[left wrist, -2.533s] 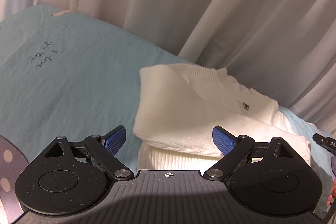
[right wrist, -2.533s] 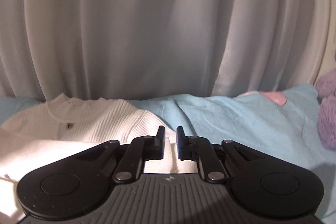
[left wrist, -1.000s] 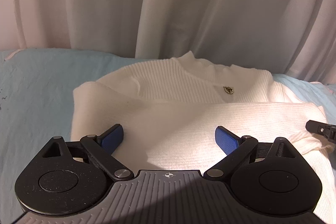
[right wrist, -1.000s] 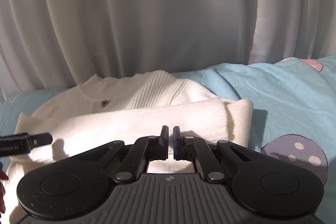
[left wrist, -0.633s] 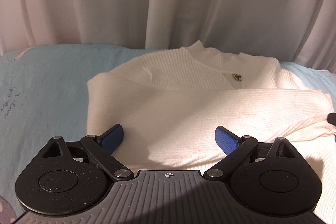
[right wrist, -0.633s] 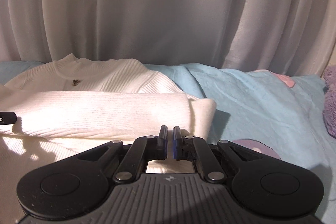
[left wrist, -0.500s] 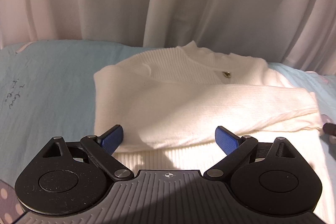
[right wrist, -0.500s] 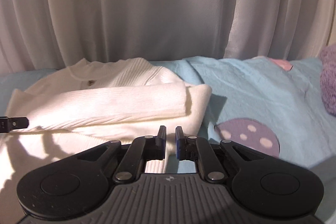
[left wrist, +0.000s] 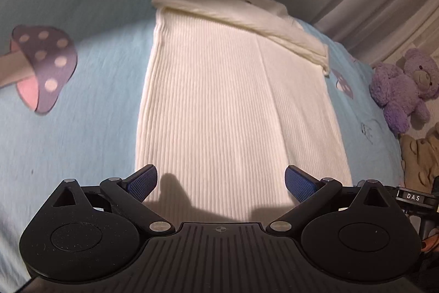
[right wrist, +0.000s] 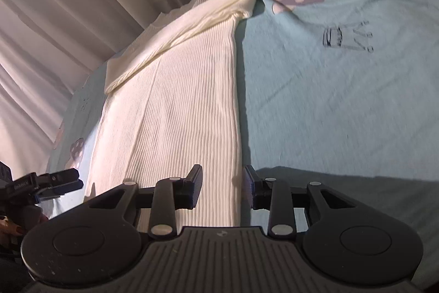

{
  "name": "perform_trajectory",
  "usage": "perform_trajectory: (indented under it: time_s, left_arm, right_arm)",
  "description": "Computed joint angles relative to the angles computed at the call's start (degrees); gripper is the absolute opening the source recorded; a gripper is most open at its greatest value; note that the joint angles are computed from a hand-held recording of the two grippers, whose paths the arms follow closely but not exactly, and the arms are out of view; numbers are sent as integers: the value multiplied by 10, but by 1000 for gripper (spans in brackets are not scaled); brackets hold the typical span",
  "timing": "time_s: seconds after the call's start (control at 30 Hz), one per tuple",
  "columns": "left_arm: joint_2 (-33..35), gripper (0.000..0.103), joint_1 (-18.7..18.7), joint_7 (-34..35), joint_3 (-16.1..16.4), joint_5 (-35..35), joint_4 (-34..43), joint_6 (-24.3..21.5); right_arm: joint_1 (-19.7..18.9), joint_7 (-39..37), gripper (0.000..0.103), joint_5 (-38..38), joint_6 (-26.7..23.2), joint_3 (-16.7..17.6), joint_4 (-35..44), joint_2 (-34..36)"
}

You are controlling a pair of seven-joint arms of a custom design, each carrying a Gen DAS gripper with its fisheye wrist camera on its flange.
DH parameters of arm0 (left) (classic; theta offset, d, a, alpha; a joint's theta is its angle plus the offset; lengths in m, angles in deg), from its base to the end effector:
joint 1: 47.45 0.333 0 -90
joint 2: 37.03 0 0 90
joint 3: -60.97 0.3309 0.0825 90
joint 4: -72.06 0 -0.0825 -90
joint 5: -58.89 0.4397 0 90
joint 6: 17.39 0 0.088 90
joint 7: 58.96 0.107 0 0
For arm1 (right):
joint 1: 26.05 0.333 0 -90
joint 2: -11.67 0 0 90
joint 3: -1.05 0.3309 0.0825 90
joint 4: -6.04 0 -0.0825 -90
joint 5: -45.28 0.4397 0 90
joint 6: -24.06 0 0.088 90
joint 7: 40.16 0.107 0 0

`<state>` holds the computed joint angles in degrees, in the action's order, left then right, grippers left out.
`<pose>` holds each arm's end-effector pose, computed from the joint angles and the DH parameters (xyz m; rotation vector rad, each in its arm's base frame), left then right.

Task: Fold small clothes

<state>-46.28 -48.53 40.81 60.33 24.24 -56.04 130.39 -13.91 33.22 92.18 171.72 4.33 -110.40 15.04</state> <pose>0.5805 -0.0077 0.4792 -2.2788 1.7993 -0.9796 0.6295 0.1602 0.4533 -1.6622 1.7323 0.1154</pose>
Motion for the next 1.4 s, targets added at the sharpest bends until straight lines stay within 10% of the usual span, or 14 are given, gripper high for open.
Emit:
perform_trajectory:
  time_s: [0.73, 0.93, 1.03, 1.4]
  left_arm:
    - [-98, 93, -25, -95, 51, -26, -106, -14]
    - [-86, 51, -19, -80, 57, -57, -96, -34]
    - [-80, 13, -14, -68, 57, -73, -92, -43]
    - [-78, 11, -29, 77, 69, -259, -68, 14]
  right_arm:
    - [-16, -60, 22, 102, -135, -19, -33, -29]
    - [-15, -48, 8, 97, -128, -17, -30, -25]
    - [-16, -48, 7, 104, -128, -17, -27, -21]
    - [-19, -115, 6, 225, -76, -13, 0, -16]
